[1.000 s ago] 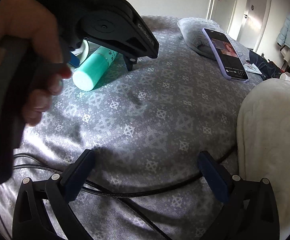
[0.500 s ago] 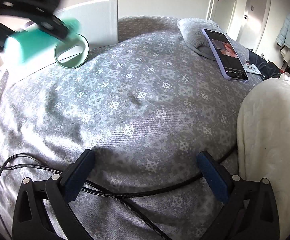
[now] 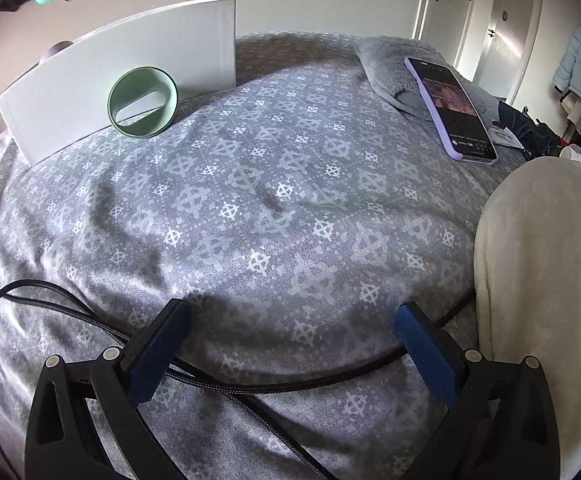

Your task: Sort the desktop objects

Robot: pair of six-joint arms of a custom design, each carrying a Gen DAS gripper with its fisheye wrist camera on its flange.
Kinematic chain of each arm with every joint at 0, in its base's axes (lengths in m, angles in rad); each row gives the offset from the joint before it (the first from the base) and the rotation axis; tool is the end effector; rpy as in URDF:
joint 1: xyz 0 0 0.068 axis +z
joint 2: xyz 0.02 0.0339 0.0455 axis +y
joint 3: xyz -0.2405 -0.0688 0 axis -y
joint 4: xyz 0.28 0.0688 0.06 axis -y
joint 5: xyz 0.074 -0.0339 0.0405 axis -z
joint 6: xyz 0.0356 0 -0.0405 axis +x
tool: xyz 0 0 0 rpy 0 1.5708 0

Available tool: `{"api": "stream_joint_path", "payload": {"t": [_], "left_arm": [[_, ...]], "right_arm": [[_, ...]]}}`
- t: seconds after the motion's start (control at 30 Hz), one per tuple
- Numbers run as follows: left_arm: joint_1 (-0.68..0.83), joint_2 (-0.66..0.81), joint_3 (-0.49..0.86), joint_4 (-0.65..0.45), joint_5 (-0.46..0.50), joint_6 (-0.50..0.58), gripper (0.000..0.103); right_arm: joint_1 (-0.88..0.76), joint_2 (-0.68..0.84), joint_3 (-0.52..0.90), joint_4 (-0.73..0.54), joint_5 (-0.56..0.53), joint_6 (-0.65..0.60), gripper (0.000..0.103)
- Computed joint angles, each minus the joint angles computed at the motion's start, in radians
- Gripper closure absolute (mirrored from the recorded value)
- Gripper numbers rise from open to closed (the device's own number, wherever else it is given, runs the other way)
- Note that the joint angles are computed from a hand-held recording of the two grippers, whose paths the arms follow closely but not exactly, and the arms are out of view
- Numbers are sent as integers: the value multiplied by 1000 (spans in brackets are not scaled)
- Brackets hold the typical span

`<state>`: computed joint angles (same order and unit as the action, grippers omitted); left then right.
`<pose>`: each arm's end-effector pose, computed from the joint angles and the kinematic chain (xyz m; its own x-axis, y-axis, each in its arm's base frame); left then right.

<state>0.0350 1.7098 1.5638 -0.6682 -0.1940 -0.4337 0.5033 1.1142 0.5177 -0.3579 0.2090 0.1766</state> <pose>0.4134 0.0213 0.2911 -0.5894 -0.4332 -0.6818 -0.4566 0.8750 -0.1613 0.2158 0.1104 0.1329 -0.7681 -0.2267 -0.5988 -0.2355 0.9697 -0.0651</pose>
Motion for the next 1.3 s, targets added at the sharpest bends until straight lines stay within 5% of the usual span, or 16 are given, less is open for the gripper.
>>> {"api": "stream_joint_path", "payload": {"t": [0.27,0.3,0.37,0.67,0.93,1.17,1.3], "left_arm": [[-18,118,60,-37,3,-42,67],[-21,113,55,-36,-6,-41,62],[-29,80,34,-35,-34,-44,30],[-102,-216,-242,-22,-168,-62,3],[-176,-378,-576,-110,-226,-259,2],[-162,-371,-785,-38,-213,-381,0],[-258,-411,-850,10,-369,-425,0]], "right_arm": [[-2,3,-8,11,-1,-2,0],[-1,2,-8,11,0,-2,0],[-1,1,-8,10,0,-1,0],[3,0,-8,8,2,2,0],[5,1,-9,10,3,5,0],[4,1,-12,13,3,6,0],[6,2,-12,14,4,7,0]]}}
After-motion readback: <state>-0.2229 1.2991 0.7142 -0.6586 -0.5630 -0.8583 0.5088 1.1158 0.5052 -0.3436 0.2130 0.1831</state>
